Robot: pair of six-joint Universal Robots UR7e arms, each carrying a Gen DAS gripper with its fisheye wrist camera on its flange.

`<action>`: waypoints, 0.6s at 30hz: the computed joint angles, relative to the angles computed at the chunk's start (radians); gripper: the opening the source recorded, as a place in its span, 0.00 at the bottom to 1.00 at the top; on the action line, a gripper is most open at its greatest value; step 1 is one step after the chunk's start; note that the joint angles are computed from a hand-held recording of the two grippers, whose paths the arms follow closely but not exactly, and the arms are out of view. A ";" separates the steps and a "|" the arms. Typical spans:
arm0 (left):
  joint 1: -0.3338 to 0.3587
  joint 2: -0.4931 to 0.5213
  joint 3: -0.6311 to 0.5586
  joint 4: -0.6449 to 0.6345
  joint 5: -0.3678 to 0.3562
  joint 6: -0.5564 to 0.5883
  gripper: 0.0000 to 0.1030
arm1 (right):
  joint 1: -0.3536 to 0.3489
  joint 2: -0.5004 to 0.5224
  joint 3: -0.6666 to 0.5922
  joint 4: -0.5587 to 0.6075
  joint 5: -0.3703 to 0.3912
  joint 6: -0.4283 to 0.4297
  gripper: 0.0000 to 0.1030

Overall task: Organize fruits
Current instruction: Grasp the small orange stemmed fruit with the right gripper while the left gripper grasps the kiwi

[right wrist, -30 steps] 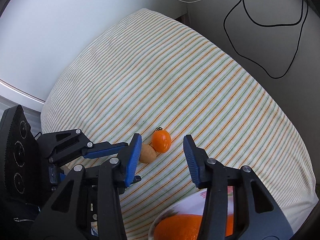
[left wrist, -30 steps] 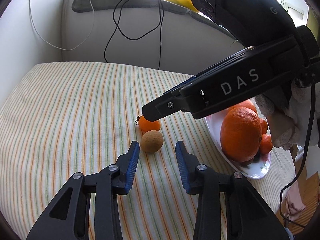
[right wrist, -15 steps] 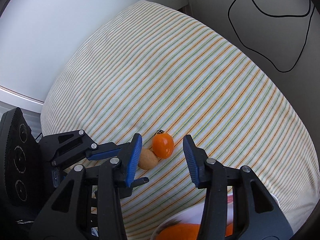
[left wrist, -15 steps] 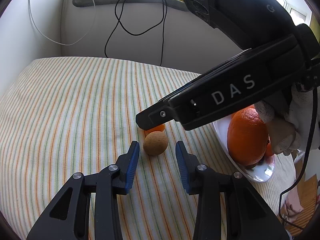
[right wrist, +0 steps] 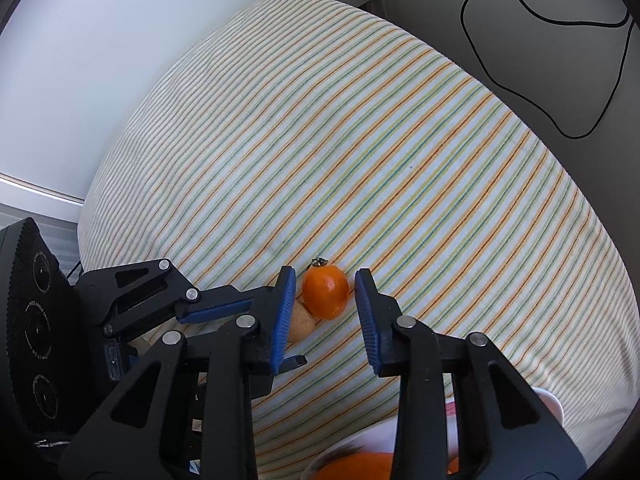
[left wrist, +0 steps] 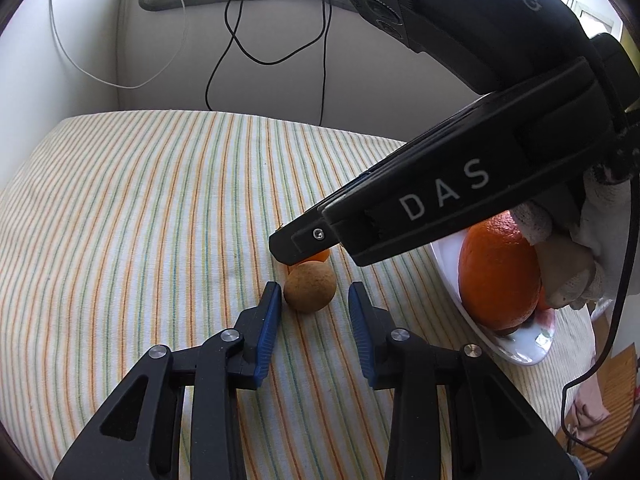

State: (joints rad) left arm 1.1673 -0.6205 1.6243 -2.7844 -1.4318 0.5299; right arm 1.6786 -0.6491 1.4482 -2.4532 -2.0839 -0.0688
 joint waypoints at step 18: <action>0.018 -0.017 0.018 -0.017 -0.023 0.019 0.24 | -0.006 -0.040 0.054 -0.070 0.008 -0.022 0.24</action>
